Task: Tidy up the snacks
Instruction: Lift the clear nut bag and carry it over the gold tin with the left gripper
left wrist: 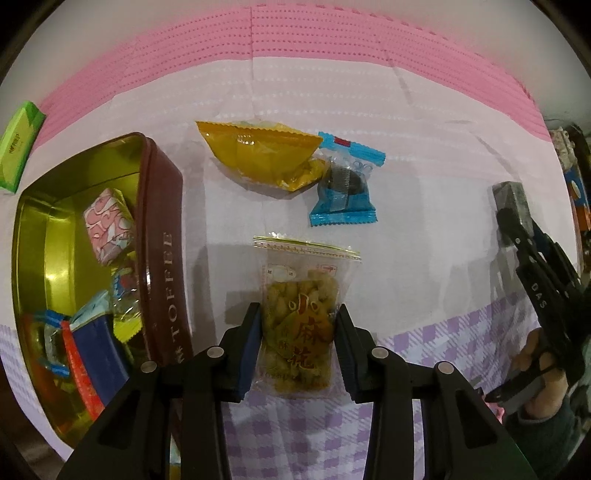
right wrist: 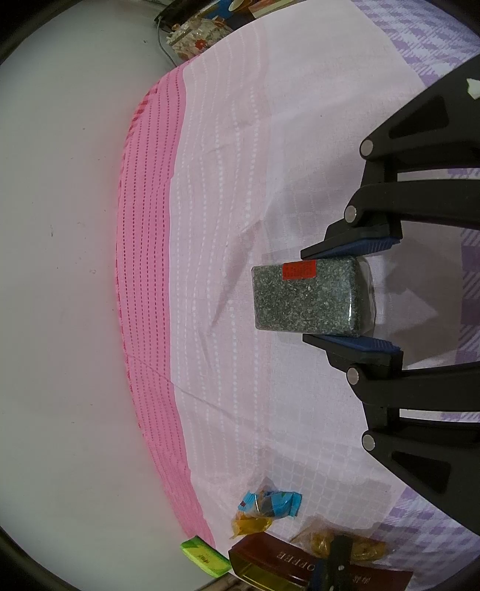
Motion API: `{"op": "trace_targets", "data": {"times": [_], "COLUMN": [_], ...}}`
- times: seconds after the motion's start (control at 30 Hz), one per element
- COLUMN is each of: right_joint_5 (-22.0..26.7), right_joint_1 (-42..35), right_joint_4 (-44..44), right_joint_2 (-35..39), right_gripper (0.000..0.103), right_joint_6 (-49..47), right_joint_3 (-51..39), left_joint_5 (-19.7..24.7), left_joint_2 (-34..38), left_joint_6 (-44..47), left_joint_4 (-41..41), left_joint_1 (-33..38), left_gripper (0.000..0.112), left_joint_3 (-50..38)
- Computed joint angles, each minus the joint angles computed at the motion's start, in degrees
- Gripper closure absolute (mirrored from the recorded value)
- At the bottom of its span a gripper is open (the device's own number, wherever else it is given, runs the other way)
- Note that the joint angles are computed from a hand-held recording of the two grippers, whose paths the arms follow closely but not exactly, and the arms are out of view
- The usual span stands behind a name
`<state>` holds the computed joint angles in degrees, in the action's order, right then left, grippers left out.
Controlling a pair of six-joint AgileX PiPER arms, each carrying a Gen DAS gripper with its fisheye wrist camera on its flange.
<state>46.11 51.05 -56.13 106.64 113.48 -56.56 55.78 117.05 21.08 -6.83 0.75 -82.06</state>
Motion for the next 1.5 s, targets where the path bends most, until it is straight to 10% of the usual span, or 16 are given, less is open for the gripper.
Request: {"op": "trace_targets", "data": {"times": [0.97, 1.5], "right_joint_5": [2.3, 2.3], "right_joint_1": [0.5, 0.5], "right_joint_4": [1.7, 1.6], "right_joint_2": [1.4, 1.5], "right_gripper": [0.068, 0.069], "right_joint_6": [-2.0, -2.2], "right_joint_3": [-1.9, -2.0], "left_joint_5": [12.2, 8.9], "left_joint_2": [-10.6, -5.3], "left_joint_6": [11.0, 10.2], "left_joint_4": [-10.7, 2.8], "left_joint_1": [17.0, 23.7], "left_gripper": [0.074, 0.074], "left_joint_3": [-9.2, -10.2]}}
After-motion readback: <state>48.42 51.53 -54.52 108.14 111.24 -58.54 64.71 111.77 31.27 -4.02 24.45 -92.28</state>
